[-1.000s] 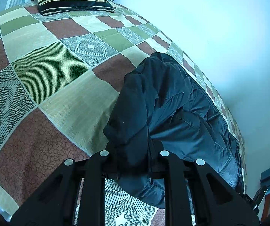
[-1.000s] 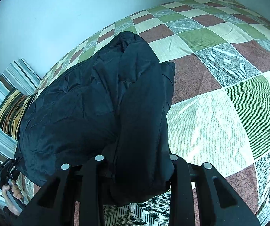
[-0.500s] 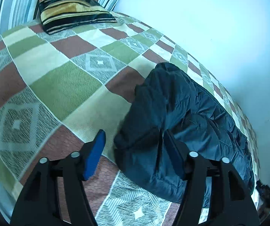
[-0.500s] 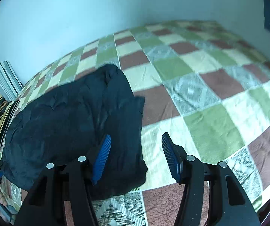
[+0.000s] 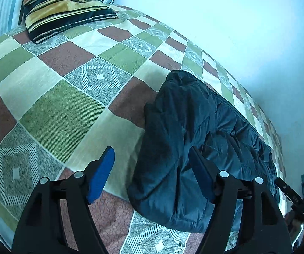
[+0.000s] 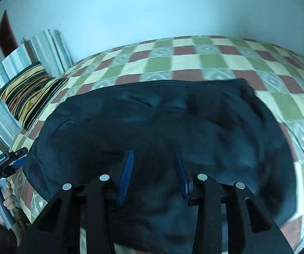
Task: Fold large clothes
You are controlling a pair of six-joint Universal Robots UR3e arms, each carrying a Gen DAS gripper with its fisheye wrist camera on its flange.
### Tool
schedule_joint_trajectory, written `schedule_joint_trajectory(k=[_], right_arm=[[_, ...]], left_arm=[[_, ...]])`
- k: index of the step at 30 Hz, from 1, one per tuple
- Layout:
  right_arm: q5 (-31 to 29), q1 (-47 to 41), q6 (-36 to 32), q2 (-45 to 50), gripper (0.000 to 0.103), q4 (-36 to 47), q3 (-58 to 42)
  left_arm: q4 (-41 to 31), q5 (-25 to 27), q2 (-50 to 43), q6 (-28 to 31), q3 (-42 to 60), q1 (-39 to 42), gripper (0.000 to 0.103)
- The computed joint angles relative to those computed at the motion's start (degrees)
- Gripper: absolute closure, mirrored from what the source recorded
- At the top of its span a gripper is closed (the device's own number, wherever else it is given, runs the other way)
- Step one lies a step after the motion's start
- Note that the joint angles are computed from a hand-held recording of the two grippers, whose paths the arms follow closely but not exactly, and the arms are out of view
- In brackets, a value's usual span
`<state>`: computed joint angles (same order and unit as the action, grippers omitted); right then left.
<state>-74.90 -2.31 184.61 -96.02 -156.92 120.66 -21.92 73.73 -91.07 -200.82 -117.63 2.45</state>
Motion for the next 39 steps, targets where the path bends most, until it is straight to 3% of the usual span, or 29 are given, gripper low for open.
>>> schedule_joint_trajectory(k=[9,13,23,34,39], right_arm=[[-11.9,12.0,5.2,17.9,0.063,-4.1,-9.6],[-14.5,13.6,6.7,20.5,0.063,-3.6,-11.8],[-16.3,14.6,6.6,21.3,0.063,-3.0,-12.8],[-17.0,15.1,6.4,21.4,0.063,-4.6,-12.0],[-17.6,15.5,6.6,21.4,0.063,-4.8,-12.1]], left_arm=[[-2.7,-0.8,-4.3,4.3,5.1,-0.1,0.03],[-5.2,-4.2,-7.6,6.3,9.3,0.4,0.03],[-17.5,-3.9,-16.5,13.5,23.4,-1.5,0.03],[-22.8,-6.2,-23.0,18.0,30.8,-2.7,0.029],[-24.6,-8.2,-25.3,18.7,32.4,-2.3,0.024]])
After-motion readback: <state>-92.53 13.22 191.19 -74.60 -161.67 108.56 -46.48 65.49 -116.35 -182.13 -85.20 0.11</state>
